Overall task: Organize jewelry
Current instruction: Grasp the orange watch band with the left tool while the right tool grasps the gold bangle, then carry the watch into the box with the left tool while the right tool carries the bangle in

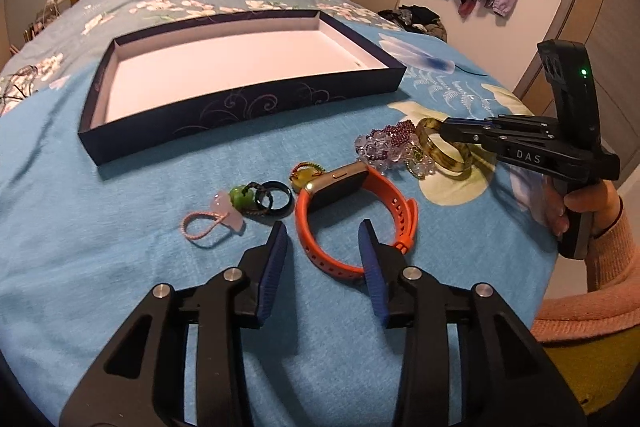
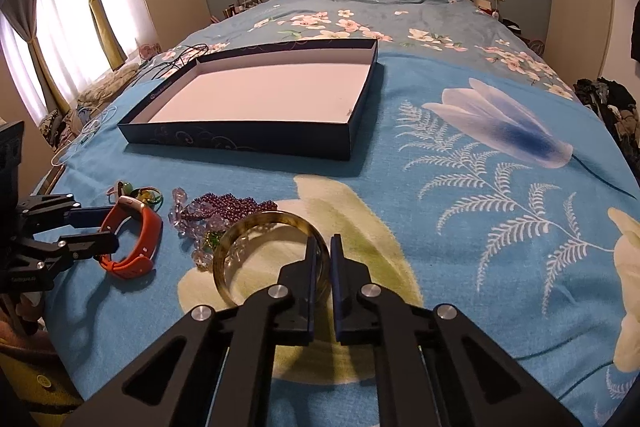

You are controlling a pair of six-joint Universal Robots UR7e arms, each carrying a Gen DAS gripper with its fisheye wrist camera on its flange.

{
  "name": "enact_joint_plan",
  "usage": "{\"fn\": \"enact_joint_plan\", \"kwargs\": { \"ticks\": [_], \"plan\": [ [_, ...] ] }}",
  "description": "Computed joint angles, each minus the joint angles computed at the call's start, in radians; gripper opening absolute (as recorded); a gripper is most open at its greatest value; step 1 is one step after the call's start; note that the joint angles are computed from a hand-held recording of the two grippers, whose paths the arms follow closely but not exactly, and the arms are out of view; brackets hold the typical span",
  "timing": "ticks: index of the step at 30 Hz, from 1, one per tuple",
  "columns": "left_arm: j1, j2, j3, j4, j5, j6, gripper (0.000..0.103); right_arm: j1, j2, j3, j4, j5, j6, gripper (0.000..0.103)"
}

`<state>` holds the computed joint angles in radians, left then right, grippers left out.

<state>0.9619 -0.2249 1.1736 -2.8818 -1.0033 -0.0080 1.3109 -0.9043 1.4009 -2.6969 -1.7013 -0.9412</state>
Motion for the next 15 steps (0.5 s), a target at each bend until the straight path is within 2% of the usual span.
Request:
{"fn": "enact_joint_plan", "kwargs": {
  "ticks": [4, 6, 11, 15],
  "plan": [
    [0.001, 0.005, -0.030, 0.047, 0.022, -0.027, 0.014, -0.006, -0.015, 0.002, 0.016, 0.037, 0.000, 0.005],
    [0.002, 0.003, -0.037, 0.062, 0.034, -0.044, 0.008, -0.008, -0.022, 0.004, 0.018, 0.058, 0.003, 0.005],
    [-0.004, 0.001, -0.034, 0.054, 0.047, -0.045, 0.007, -0.005, -0.035, 0.007, 0.018, 0.102, -0.006, 0.005],
    [-0.008, -0.017, 0.000, -0.013, 0.035, -0.028, 0.007, 0.008, -0.029, -0.011, 0.031, 0.128, -0.002, 0.005]
  ]
}}
